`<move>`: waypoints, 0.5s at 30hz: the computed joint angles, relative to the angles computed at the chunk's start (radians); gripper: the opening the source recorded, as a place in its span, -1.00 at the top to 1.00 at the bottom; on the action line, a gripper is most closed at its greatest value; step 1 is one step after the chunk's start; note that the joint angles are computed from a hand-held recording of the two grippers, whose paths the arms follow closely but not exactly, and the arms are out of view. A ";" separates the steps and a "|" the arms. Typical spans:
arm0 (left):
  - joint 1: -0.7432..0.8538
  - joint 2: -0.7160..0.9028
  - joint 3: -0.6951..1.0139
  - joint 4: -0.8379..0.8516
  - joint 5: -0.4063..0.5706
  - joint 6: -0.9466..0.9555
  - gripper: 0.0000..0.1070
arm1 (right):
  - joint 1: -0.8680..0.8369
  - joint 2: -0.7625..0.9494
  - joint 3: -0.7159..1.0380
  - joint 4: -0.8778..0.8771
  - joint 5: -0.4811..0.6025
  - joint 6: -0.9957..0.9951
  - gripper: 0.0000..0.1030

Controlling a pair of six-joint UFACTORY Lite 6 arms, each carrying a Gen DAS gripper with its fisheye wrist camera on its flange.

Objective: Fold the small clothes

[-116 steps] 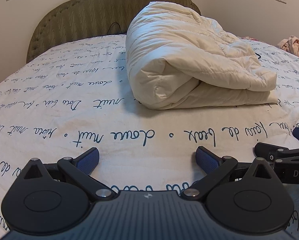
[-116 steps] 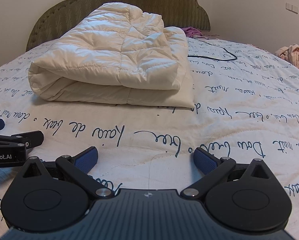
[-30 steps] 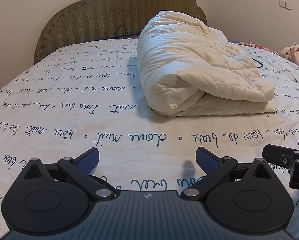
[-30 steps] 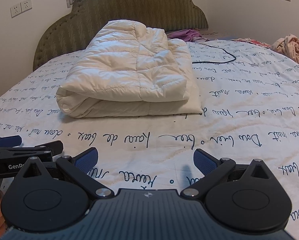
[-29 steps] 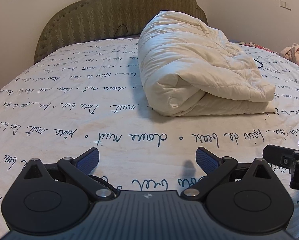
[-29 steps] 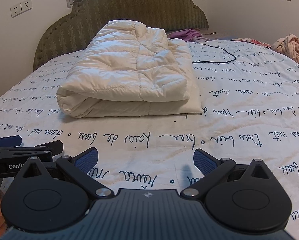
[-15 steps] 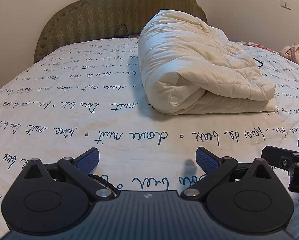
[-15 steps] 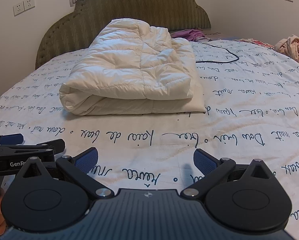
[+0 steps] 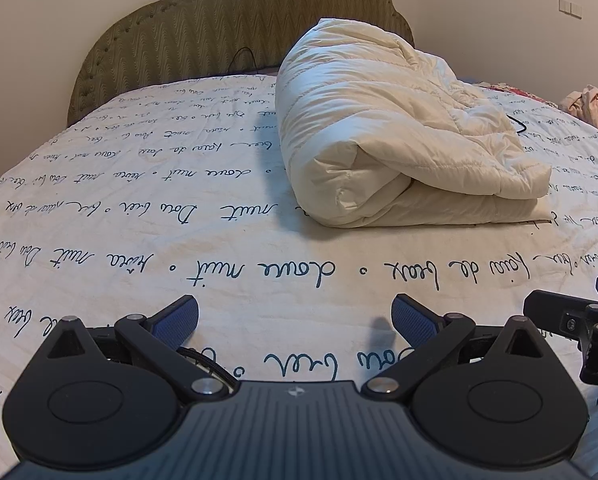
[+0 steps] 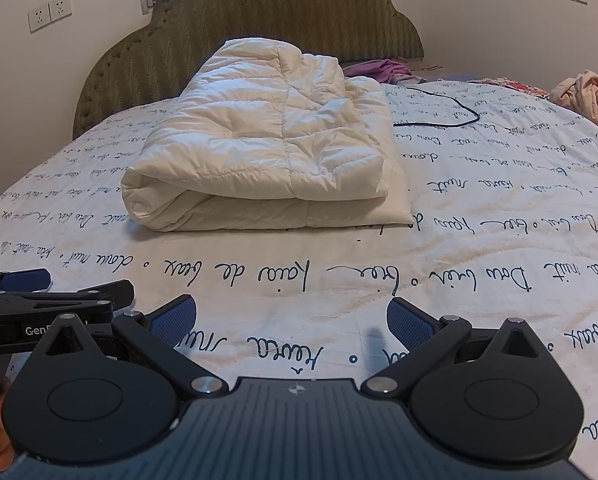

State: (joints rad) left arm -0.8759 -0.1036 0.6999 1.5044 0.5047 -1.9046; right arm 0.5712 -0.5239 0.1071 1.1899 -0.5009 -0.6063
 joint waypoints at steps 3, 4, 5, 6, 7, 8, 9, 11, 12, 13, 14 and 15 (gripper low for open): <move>-0.001 -0.001 -0.001 0.000 -0.001 0.001 -0.93 | 0.006 -0.002 0.000 0.000 -0.001 0.000 -0.99; -0.003 -0.002 -0.002 0.000 0.001 0.001 -0.93 | 0.009 0.000 0.002 0.001 -0.002 -0.001 -0.99; -0.004 -0.002 -0.002 0.001 0.003 0.000 -0.93 | 0.011 0.001 0.002 0.002 -0.004 -0.001 -0.99; -0.006 -0.002 -0.001 0.001 0.004 0.001 -0.93 | 0.014 -0.002 0.001 0.006 -0.004 -0.005 -0.99; -0.007 -0.003 -0.002 0.000 0.006 0.001 -0.93 | 0.014 -0.006 0.000 0.009 -0.003 -0.009 -0.99; -0.008 -0.002 0.000 -0.002 0.006 0.005 -0.93 | 0.014 -0.007 0.000 0.009 -0.002 -0.010 -0.99; -0.009 -0.004 0.001 -0.005 0.007 0.008 -0.93 | 0.015 -0.006 0.000 0.011 -0.004 -0.009 -0.99; -0.009 -0.005 0.001 -0.006 0.006 0.009 -0.93 | 0.012 -0.011 -0.002 0.008 -0.001 -0.008 -0.99; -0.009 -0.004 0.004 -0.009 0.007 0.013 -0.93 | 0.011 -0.012 -0.002 0.007 0.000 -0.008 -0.99; -0.010 -0.004 0.004 -0.009 0.007 0.013 -0.93 | 0.008 -0.013 -0.003 0.003 0.003 -0.007 -0.99; -0.009 -0.006 0.003 -0.008 0.006 0.012 -0.93 | 0.007 -0.013 -0.003 0.001 0.002 -0.005 -0.99; -0.010 -0.007 0.002 -0.008 0.006 0.012 -0.93 | 0.005 -0.012 -0.003 -0.003 0.004 -0.003 -0.99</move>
State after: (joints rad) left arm -0.8855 -0.1103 0.7022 1.4965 0.5108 -1.8925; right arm 0.5766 -0.5364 0.1042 1.1872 -0.4967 -0.6090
